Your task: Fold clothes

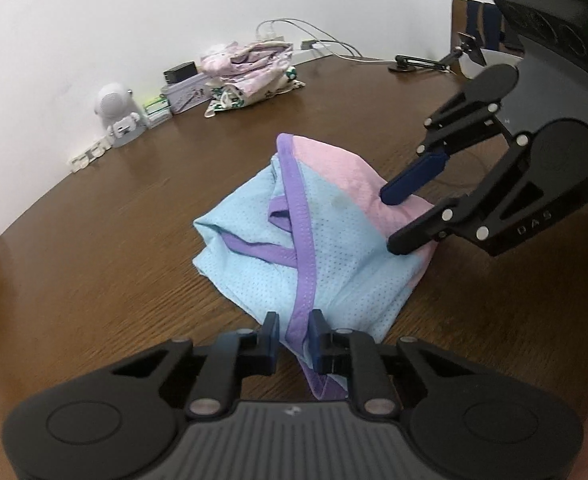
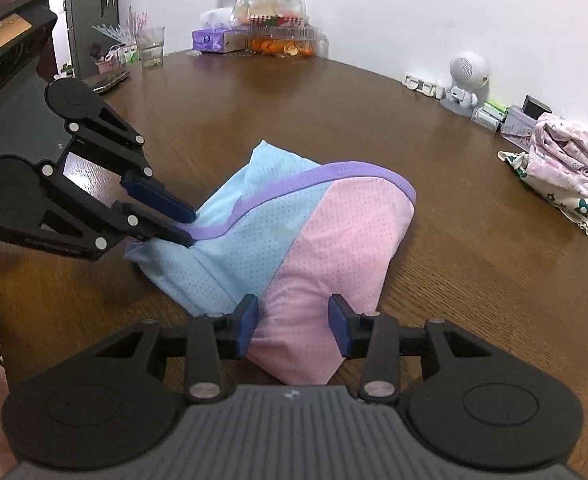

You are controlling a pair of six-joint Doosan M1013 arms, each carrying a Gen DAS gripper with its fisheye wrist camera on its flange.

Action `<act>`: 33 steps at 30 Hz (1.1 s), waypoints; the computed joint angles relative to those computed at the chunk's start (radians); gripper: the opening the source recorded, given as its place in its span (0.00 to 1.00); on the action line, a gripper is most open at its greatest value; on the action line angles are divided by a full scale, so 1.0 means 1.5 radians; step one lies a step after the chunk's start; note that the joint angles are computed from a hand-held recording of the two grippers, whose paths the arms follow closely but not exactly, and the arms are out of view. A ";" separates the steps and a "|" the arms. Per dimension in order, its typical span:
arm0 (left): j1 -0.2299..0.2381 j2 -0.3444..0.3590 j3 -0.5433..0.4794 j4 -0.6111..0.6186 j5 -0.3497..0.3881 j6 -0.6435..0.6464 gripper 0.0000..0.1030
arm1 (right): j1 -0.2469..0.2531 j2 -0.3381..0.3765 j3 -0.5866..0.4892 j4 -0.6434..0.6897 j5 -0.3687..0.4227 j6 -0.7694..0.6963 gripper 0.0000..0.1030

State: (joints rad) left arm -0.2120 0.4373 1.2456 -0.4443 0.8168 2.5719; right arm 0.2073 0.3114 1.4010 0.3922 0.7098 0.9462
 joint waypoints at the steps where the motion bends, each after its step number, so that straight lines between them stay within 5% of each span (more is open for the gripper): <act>1: -0.002 -0.001 0.000 0.007 -0.001 -0.008 0.14 | 0.000 -0.002 0.005 0.002 -0.007 -0.003 0.40; 2: -0.004 -0.003 0.001 0.015 -0.003 -0.017 0.17 | 0.000 -0.005 0.010 0.003 -0.013 -0.007 0.41; 4: -0.007 -0.010 0.007 0.028 -0.021 -0.038 0.50 | -0.001 -0.008 0.013 0.006 -0.013 0.004 0.49; 6: -0.003 -0.026 0.028 -0.006 -0.054 -0.049 0.70 | -0.003 -0.015 0.017 0.012 -0.017 0.032 0.73; 9: 0.004 -0.048 0.058 -0.060 -0.104 -0.064 0.92 | -0.008 -0.032 0.032 0.023 -0.049 0.083 0.90; 11: 0.004 -0.062 0.076 -0.070 -0.135 -0.102 0.94 | -0.013 -0.044 0.043 0.035 -0.070 0.117 1.00; 16: -0.007 -0.080 0.100 0.010 -0.171 -0.297 0.97 | -0.029 -0.062 0.063 0.091 -0.085 0.175 1.00; 22: 0.000 -0.101 0.130 -0.039 -0.133 -0.348 0.97 | -0.025 -0.076 0.077 0.052 -0.069 0.307 1.00; 33: -0.018 -0.145 0.183 0.005 -0.174 -0.395 0.97 | 0.011 -0.120 0.117 -0.068 -0.092 0.395 1.00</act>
